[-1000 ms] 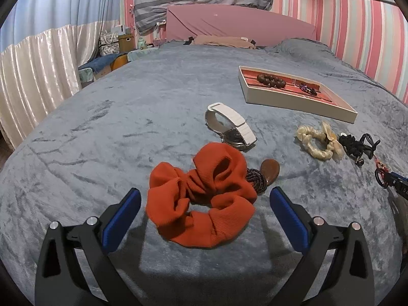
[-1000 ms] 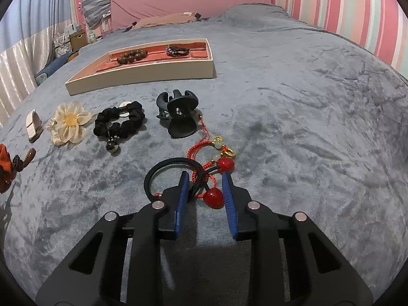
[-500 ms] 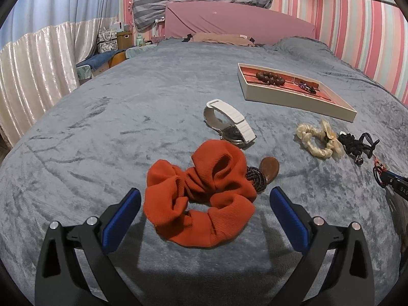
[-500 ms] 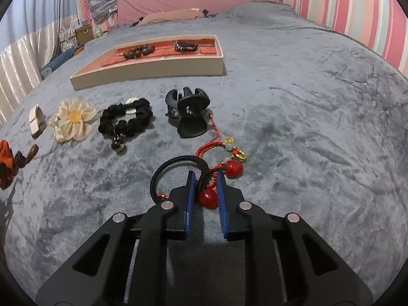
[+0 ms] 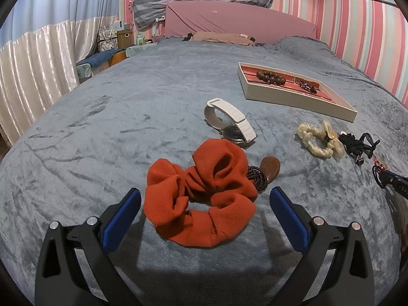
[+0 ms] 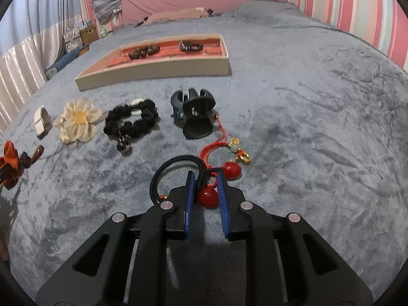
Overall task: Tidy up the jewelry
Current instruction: 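Grasp the black hair tie with red beads with the right tool while the left tool grasps the orange scrunchie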
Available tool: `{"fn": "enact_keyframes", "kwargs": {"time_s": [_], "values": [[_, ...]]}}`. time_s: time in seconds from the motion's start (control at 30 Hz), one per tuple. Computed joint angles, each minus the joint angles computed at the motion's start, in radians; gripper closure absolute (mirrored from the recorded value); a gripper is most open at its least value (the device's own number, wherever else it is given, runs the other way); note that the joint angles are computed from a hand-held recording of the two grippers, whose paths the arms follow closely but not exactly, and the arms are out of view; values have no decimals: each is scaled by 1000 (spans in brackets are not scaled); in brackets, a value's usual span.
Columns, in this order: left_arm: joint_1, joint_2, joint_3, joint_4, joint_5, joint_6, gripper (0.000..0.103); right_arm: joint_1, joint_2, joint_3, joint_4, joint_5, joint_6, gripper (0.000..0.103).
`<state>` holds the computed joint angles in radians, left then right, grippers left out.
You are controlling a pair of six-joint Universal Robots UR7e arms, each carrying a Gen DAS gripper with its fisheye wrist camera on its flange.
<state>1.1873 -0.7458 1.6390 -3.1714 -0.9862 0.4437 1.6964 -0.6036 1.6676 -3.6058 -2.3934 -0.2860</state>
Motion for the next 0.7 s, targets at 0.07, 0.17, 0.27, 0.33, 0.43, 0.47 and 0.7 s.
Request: {"fn": "enact_keyframes", "kwargs": {"time_s": [0.07,0.17,0.27,0.33,0.43,0.47,0.7], "values": [[1,2,-1,-2,-2,3,4,6,2,5,-43,4,-25,85],[3,3,0,-6,-7,8,5,14,6,3,-73,1,-56,85],[5,-1,7,-11,-15,9,10,16,-2,12,-84,13,-51,85],[5,-3,10,-13,-17,12,17,19,-4,10,-91,17,-57,85],[2,-9,16,-6,-16,8,21,24,-3,9,-93,19,-59,85],[3,-12,18,0,-21,4,25,25,-3,10,-95,19,-59,85],[1,-17,12,42,-26,-1,59,28,-9,18,-107,29,-61,85]]}}
